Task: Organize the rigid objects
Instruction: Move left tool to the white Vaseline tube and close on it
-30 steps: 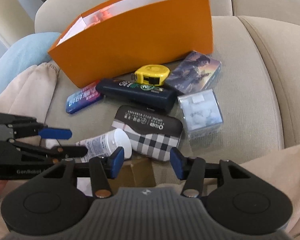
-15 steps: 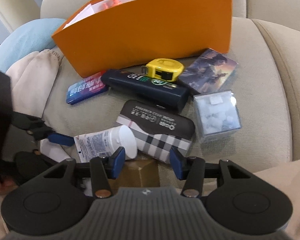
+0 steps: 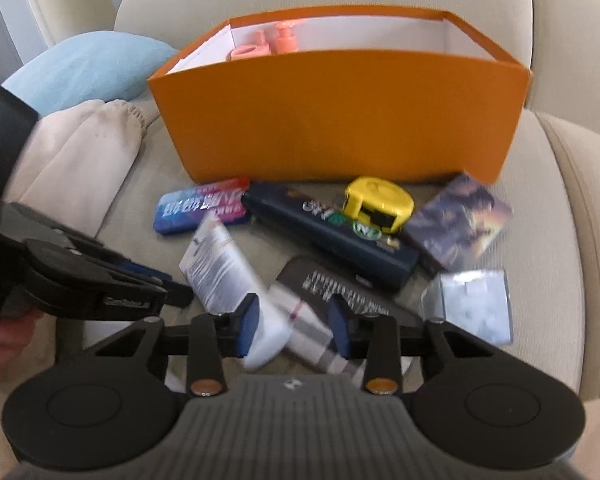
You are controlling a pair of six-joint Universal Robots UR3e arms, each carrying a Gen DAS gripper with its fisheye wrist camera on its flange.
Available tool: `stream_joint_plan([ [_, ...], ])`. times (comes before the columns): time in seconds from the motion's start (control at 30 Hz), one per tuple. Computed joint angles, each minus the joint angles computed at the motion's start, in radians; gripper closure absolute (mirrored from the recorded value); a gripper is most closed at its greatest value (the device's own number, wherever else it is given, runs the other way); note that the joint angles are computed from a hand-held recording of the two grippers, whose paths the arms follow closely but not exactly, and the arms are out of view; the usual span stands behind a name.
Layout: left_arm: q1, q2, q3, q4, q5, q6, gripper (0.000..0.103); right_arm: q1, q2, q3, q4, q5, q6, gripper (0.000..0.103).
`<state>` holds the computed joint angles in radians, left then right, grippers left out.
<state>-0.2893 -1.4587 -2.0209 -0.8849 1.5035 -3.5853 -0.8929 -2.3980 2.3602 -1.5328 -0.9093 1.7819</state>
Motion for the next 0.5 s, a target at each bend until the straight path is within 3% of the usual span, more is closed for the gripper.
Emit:
stream_joint_plan([
  [0.1, 0.107, 0.063, -0.061, -0.016, -0.125, -0.084, 0.063, 0.089, 0.058, 0.033, -0.164, -0.036, 0.111, 0.070],
  [0.2, 0.175, 0.131, -0.143, 0.006, -0.235, -0.184, 0.047, 0.103, 0.061, 0.049, -0.193, -0.046, 0.120, 0.070],
  [0.3, 0.221, 0.158, -0.186, 0.042, -0.312, -0.206, 0.045, 0.108, 0.052, 0.054, -0.199, -0.037, 0.117, 0.070],
  [0.5, 0.194, 0.124, -0.193, 0.151, -0.322, -0.227, 0.032, 0.150, 0.087, 0.059, -0.238, -0.041, 0.135, 0.077],
])
